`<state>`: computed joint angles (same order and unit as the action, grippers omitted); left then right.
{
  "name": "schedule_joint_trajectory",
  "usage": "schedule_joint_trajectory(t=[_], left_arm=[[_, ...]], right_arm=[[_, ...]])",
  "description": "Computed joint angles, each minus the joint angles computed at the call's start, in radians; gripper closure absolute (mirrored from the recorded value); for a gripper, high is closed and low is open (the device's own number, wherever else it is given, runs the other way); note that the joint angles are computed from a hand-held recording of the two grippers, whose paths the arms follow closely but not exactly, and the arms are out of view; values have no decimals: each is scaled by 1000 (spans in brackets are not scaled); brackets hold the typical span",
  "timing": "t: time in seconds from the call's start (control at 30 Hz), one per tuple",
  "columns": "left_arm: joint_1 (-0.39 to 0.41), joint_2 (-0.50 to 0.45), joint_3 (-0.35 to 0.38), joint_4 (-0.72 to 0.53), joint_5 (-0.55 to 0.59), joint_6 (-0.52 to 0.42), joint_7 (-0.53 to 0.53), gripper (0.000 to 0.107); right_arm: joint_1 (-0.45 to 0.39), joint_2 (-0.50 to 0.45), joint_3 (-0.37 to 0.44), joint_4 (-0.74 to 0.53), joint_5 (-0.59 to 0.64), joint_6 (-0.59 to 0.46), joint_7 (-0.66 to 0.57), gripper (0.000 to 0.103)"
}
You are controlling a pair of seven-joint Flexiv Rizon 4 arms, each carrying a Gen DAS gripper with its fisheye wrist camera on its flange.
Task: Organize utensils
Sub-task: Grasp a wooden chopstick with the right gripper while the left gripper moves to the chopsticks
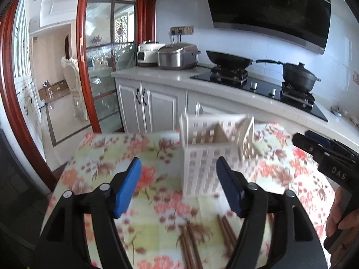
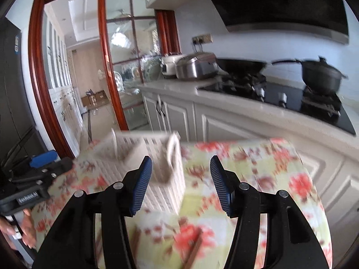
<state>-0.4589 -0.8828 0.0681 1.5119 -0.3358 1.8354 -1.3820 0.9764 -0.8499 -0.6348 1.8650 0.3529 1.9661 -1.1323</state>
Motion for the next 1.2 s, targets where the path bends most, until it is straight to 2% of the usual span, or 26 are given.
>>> schedule_joint_trajectory(t=[0.07,0.27,0.43,0.5,0.83,1.2], left_arm=[[16,12,-25,53,6,22,-15,35],[-5,25,-8,163,-29,67,-56,30],[-34,23,10,217,-58,100,-62,30],[-47,19,19,233,-76,112,-60,30],[-10,3,-35,272,-69,145,-39,31],[28,-7,-62,278,-48,136,-40,30]], right_arm=[[8,0,15,40,14,5,4,51],[-10,3,96,120,26,-10,62,70],[16,-13,95,147,8,-42,112,84],[14,-14,104,151,-12,-53,137,86],[3,-39,113,139,-89,-90,230,89],[17,-58,76,128,-171,-158,328,90]])
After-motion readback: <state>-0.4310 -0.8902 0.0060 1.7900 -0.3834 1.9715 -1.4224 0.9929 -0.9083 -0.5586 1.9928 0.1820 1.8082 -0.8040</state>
